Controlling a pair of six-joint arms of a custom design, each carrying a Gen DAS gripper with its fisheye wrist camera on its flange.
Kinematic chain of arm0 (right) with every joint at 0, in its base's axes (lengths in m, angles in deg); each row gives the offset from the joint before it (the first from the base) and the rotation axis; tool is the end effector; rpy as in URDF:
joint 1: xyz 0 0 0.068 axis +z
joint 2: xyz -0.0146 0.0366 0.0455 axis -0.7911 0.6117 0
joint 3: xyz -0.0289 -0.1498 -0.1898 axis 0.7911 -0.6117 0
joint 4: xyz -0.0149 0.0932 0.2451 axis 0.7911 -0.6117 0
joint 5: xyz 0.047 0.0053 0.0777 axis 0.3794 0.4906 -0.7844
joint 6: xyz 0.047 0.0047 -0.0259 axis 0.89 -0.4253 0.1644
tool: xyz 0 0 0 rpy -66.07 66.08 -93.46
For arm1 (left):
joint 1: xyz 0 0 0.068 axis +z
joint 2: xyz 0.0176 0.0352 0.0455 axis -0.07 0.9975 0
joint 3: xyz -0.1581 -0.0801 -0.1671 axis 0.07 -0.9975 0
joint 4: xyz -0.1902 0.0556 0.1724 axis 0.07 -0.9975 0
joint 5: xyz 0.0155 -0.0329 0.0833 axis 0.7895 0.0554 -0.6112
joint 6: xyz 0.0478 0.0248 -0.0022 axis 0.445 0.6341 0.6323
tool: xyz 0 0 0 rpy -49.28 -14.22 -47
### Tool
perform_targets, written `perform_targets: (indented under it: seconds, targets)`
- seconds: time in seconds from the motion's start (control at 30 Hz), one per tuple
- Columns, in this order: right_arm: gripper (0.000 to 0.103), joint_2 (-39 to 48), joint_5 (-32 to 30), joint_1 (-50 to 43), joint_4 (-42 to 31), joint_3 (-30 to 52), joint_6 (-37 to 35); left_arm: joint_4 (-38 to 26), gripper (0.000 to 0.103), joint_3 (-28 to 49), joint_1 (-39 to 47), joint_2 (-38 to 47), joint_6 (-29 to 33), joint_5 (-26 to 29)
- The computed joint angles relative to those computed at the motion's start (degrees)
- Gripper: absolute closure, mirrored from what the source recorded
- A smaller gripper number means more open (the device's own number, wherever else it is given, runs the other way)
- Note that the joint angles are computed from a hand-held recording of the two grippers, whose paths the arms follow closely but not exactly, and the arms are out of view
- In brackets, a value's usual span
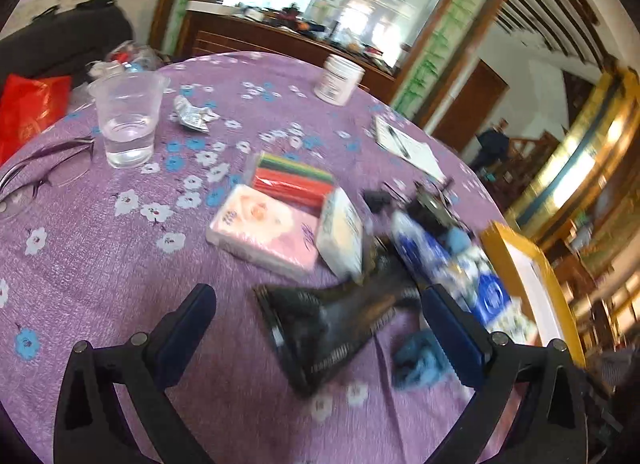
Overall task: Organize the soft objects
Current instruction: 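Lift black wipe pack with left tool while right tool lifts lemon-print tissue pack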
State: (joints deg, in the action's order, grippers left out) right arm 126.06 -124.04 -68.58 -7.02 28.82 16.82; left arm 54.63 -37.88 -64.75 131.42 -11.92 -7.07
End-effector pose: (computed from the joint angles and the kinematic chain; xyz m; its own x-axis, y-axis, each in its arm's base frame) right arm 0.2201 -0.0362 0.1516 -0.5677 -0.2926 -0.7694 -0.6774 0.6971 0.2347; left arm 0.1504 -0.2179 0.1234 -0.5219 -0.5265 -0.6711 -0.3680 0.8488 -0.3798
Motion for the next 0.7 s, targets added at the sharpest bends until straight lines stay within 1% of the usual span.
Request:
perform_targets:
  seconds: [0.03, 0.07, 0.17, 0.2, 0.27, 0.33, 0.37, 0.4, 0.5, 0.57, 0.6, 0.63, 0.67, 0.7]
  targets:
    - [0.054, 0.1, -1.5, -0.9, 0.0, -0.2, -1.0, -1.1, 0.0, 0.8, 0.0, 0.1, 1.7, 0.9]
    - [0.054, 0.6, -3.4, -1.9, -0.3, -0.4, -2.3, -2.8, 0.0, 2.1, 0.4, 0.2, 4.7, 2.6]
    - [0.051, 1.3, -5.9, -4.0, -1.8, -1.0, -4.6, -5.5, 0.0, 5.3, 2.5, 1.5, 14.3, 8.6]
    - [0.051, 1.5, -6.9, -5.1, -3.3, -0.8, -6.7, -6.8, 0.0, 6.5, 2.9, 2.6, 15.8, 9.5]
    - [0.044, 0.6, -7.2, -6.1, -4.0, -1.3, -8.1, -8.8, 0.002, 9.5, 4.4, 5.7, 20.2, 11.4]
    - [0.035, 0.8, -6.7, -7.5, -5.6, -0.7, -10.4, -8.7, 0.017, 11.5, 6.1, 8.5, 24.3, 12.9]
    - [0.034, 0.9, -6.5, -8.4, -6.4, -0.3, -11.8, -9.0, 0.02, 12.7, 6.9, 10.2, 25.7, 14.4]
    - [0.033, 1.0, -6.1, -9.0, -6.5, -0.1, -12.4, -9.0, 0.02, 13.9, 7.6, 11.8, 27.0, 15.3]
    - [0.033, 1.8, -5.8, -10.4, -7.4, 0.6, -14.2, -10.6, 0.02, 18.7, 8.6, 17.8, 29.7, 15.0]
    - [0.033, 2.5, -5.3, -10.3, -7.3, 1.0, -14.7, -11.1, 0.022, 20.7, 9.0, 20.1, 29.9, 15.2]
    - [0.033, 2.2, -4.4, -9.7, -5.8, 0.4, -13.5, -11.6, 0.027, 21.6, 8.8, 20.9, 29.1, 14.5]
    - [0.033, 2.2, -3.8, -9.0, -4.9, 0.2, -12.6, -11.8, 0.042, 22.3, 8.4, 21.3, 28.0, 13.9]
    - [0.033, 2.4, -3.5, -8.3, -4.6, 0.2, -12.3, -12.0, 0.051, 22.8, 7.9, 21.6, 26.8, 13.3]
    - [0.033, 2.2, -2.9, -7.1, -3.7, -0.2, -11.3, -12.9, 0.061, 23.5, 7.0, 22.1, 25.1, 12.4]
